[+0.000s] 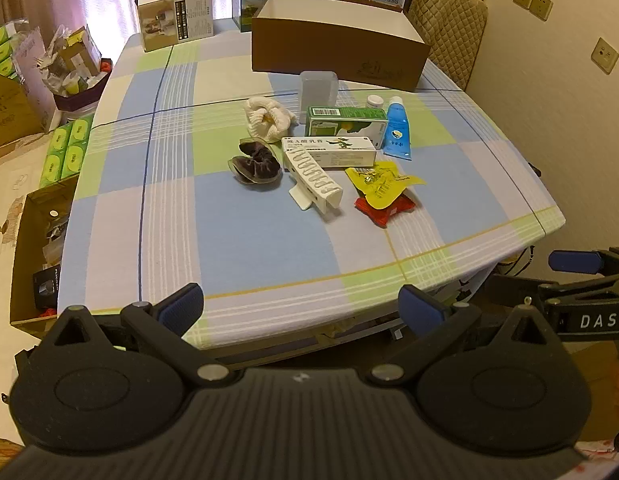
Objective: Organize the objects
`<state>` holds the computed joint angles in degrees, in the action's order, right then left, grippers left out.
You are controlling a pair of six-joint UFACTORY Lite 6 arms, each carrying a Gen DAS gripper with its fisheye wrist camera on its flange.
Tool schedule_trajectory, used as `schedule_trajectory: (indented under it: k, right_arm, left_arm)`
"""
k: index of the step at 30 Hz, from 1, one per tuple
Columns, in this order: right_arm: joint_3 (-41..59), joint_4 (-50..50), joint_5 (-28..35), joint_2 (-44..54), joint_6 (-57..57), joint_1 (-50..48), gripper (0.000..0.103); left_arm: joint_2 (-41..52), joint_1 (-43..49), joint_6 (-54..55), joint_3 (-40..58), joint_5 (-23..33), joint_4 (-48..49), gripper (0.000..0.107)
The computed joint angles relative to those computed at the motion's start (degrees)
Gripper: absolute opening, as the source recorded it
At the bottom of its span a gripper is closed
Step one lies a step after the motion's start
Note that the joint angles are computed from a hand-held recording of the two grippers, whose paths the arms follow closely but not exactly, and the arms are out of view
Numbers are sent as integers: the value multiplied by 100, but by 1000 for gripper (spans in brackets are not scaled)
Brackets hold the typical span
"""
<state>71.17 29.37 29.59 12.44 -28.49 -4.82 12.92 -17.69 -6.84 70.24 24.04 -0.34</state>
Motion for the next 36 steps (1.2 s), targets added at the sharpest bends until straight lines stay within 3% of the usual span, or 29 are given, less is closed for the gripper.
schedule_trajectory:
  k: [36]
  right_arm:
    - [-415,437,-94,-376,-137,-20,101]
  left_arm:
    - [-260,-124,-199,-220,-43,231,102]
